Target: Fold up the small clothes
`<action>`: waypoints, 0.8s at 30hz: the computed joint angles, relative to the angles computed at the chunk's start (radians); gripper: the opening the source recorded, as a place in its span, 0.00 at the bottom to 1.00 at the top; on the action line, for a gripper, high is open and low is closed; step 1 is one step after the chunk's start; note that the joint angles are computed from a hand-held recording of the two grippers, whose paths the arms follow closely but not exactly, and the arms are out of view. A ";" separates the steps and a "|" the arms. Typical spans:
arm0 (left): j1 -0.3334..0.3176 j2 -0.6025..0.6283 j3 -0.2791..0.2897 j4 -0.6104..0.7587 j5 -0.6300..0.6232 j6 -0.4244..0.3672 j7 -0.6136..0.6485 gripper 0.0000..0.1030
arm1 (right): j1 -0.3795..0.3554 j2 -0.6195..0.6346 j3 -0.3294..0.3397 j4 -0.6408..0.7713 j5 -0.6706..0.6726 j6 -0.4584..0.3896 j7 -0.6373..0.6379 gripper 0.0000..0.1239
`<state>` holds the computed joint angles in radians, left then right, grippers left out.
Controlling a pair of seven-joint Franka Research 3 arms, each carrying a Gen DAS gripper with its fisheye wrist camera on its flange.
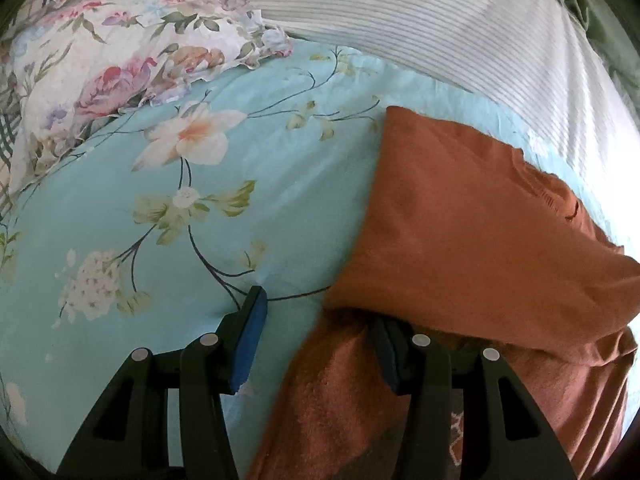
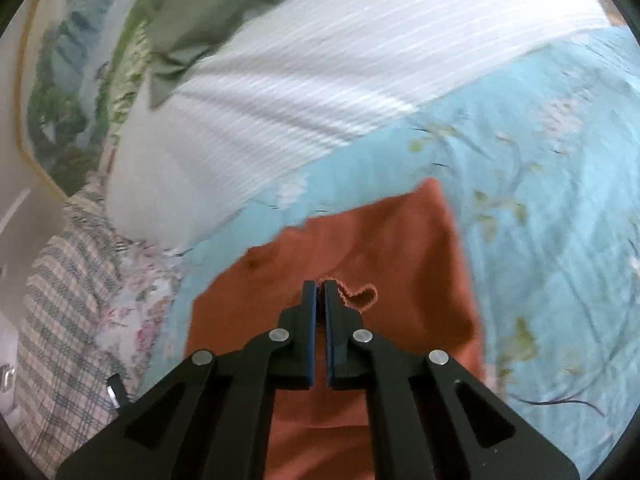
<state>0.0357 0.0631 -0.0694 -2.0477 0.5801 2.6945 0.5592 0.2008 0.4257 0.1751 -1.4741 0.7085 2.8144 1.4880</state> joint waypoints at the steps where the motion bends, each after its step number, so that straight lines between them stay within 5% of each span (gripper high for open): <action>1: -0.001 0.005 0.000 0.007 0.005 -0.007 0.002 0.50 | 0.006 0.009 -0.013 0.001 -0.015 -0.013 0.022 0.03; 6: 0.007 0.005 0.005 -0.001 -0.031 0.013 0.000 0.49 | 0.005 0.027 -0.009 0.009 -0.040 -0.022 0.027 0.03; 12: 0.013 0.001 0.006 -0.014 -0.055 0.040 0.002 0.48 | 0.117 0.005 -0.185 -0.019 -0.317 -0.067 0.347 0.03; 16: 0.012 0.003 0.006 -0.012 -0.047 0.038 -0.005 0.49 | 0.059 -0.014 -0.095 -0.055 -0.284 -0.004 0.294 0.04; 19: 0.010 0.007 0.006 -0.005 -0.041 0.029 -0.008 0.49 | 0.028 0.046 -0.020 0.040 -0.230 -0.078 0.176 0.05; 22: 0.011 0.009 0.007 -0.004 -0.043 0.029 -0.006 0.49 | 0.047 0.154 -0.004 0.202 -0.241 -0.209 0.119 0.05; 24: 0.013 0.008 0.008 -0.007 -0.047 0.037 -0.004 0.49 | 0.080 0.214 -0.048 0.289 -0.324 -0.307 0.206 0.07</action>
<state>0.0486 0.0714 -0.0614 -2.0546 0.5328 2.7316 0.5549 0.2809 0.6393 0.1274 -1.1849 0.3842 2.5078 1.6941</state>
